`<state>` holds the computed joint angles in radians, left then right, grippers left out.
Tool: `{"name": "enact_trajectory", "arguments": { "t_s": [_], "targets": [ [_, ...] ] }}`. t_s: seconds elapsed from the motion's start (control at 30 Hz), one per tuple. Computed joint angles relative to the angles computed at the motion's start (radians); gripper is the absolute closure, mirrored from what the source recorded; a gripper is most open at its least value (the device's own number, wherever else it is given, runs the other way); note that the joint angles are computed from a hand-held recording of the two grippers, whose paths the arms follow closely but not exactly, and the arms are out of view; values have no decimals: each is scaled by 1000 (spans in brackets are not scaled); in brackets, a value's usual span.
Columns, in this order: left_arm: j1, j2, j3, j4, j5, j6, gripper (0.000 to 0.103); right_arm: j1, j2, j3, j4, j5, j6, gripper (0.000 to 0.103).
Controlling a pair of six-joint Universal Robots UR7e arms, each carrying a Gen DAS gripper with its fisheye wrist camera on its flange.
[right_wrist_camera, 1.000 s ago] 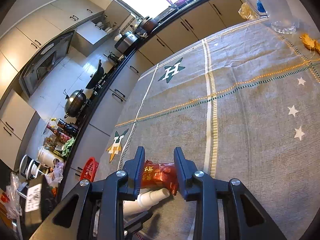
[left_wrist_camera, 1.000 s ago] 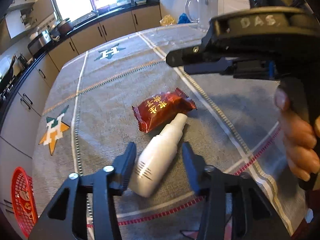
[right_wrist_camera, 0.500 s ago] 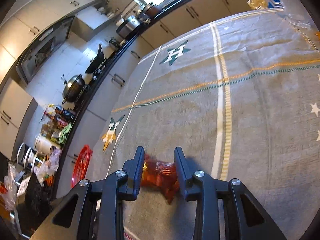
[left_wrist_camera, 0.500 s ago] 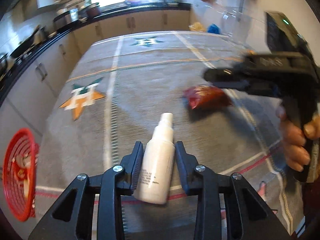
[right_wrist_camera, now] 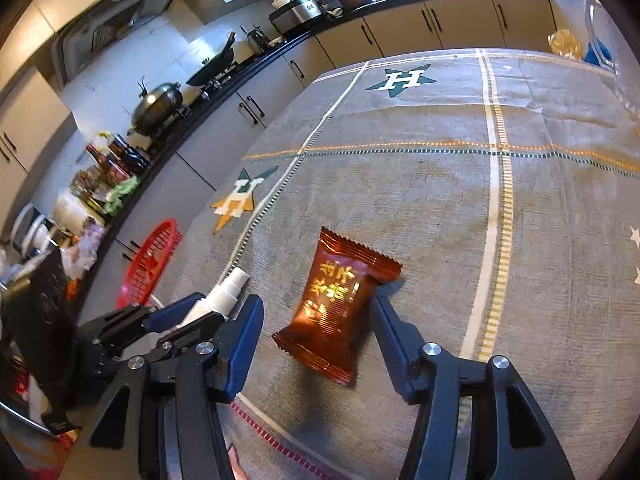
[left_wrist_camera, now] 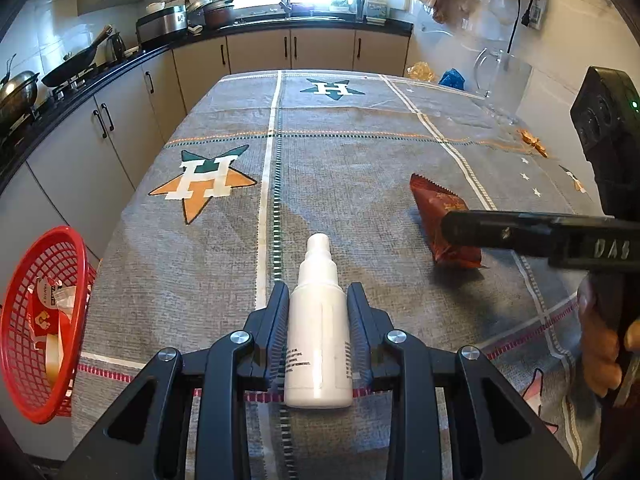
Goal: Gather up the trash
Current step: 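Grasp the white spray bottle with the left gripper while the right grasps the red-brown snack wrapper, then lift the spray bottle and snack wrapper and carry them to the red basket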
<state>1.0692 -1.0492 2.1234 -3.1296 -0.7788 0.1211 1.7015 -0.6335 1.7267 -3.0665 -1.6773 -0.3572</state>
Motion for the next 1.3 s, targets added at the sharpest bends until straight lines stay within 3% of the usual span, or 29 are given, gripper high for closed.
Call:
{"name": "enact_trajectory", "arguments": {
  "t_s": [0.07, 0.2, 0.27, 0.3, 0.4, 0.47, 0.67, 1.3],
  "targets": [
    [3, 8, -7, -10, 2, 3, 74, 9, 15, -2, -41, -36, -8, 42],
    [8, 13, -8, -31, -7, -10, 74, 13, 19, -1, -64, -68, -6, 58],
    [9, 16, -7, -42, -9, -18, 74, 10, 15, 0, -63, -62, -2, 59],
    [9, 18, -6, -49, -7, -23, 74, 13, 17, 1, -67, -64, -9, 66],
    [9, 21, -3, -63, -8, -34, 74, 29, 28, 6, -108, -93, -45, 68],
    [10, 19, -2, -66, -14, -42, 74, 37, 31, 15, -141, -101, -62, 69],
    [3, 17, 11, -107, -10, -46, 74, 39, 10, 62, -249, -32, -102, 69],
    [-46, 35, 49, -269, 90, 19, 74, 44, 5, 84, -271, 18, -134, 69]
  ]
}}
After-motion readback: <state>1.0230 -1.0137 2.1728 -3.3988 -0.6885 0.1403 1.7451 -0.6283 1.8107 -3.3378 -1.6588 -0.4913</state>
